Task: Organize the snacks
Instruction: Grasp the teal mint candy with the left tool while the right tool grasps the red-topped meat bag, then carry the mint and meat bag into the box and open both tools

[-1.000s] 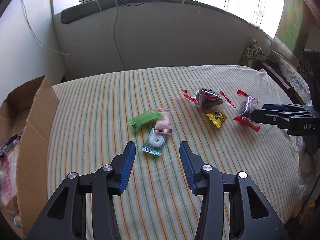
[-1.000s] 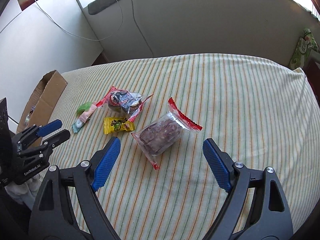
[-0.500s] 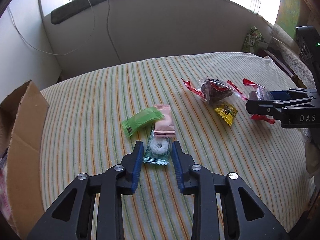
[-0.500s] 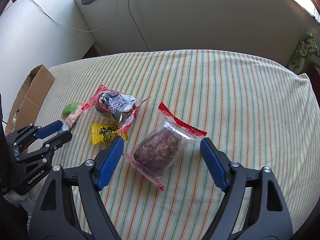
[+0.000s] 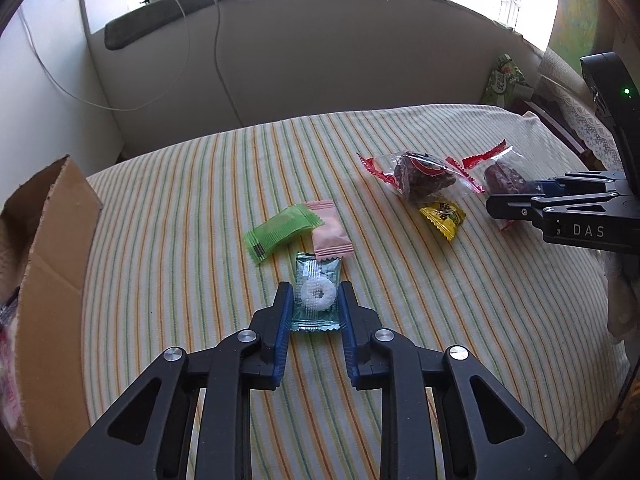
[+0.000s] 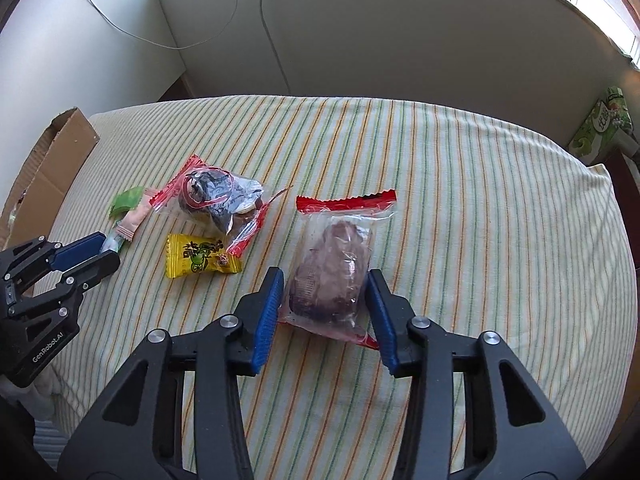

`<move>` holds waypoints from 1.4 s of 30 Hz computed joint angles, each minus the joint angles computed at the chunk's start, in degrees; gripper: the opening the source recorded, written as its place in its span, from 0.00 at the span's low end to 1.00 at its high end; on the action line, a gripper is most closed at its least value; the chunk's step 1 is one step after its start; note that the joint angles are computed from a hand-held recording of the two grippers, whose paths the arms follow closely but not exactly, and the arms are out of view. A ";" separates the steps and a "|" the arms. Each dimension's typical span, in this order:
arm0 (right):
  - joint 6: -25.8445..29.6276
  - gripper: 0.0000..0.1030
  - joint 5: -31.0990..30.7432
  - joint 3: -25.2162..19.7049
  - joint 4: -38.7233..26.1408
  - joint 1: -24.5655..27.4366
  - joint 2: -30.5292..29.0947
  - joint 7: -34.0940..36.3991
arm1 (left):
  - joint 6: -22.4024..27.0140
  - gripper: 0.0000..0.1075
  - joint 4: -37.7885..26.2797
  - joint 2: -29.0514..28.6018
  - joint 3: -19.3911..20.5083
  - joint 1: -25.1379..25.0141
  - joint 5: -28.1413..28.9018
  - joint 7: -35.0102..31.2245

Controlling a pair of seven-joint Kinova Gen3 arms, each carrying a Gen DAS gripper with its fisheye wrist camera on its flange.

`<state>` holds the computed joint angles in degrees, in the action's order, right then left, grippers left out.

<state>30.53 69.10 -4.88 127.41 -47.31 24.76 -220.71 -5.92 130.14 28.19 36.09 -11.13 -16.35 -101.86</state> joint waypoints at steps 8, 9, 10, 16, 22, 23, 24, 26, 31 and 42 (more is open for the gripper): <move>2.17 0.42 1.80 -1.60 1.92 -1.30 -2.15 -4.27 | -0.71 0.20 1.81 -0.70 5.46 -6.39 -1.74 1.07; 2.75 0.42 1.73 -2.04 2.02 -1.39 -2.52 -4.41 | -0.89 0.20 2.08 -0.79 6.27 -7.37 -2.09 1.38; 3.45 0.42 1.37 -2.53 1.92 -1.49 -2.86 -4.18 | -1.03 0.20 2.36 -0.90 7.16 -8.44 -2.45 1.78; 7.89 0.42 -0.83 -4.47 -0.05 -2.91 -4.05 -1.60 | -2.03 0.20 4.55 -1.70 13.64 -17.02 -5.92 4.42; 10.46 0.42 -1.23 -5.30 -3.24 -4.08 -4.60 1.69 | -3.00 0.20 6.58 -2.93 20.08 -26.31 -9.97 7.67; 10.58 0.42 -1.03 -5.34 -3.72 -4.16 -4.62 2.24 | -3.04 0.20 6.76 -3.06 21.00 -27.81 -10.69 8.27; 10.92 0.42 -1.18 -5.42 -4.54 -4.24 -4.49 3.22 | -2.97 0.20 6.89 -3.02 22.17 -29.55 -11.49 8.84; 11.30 0.42 -1.23 -5.45 -6.11 -4.48 -4.20 5.05 | -2.89 0.20 7.10 -2.97 24.19 -32.77 -12.72 9.74; 11.14 0.42 -1.38 -4.85 -10.33 -4.71 -3.27 9.70 | -2.41 0.20 6.55 -2.17 26.63 -38.12 -14.36 10.58; 8.50 0.42 -4.24 -1.33 -22.65 -5.82 2.29 23.67 | -0.01 0.20 3.08 0.06 28.31 -45.74 -11.71 6.59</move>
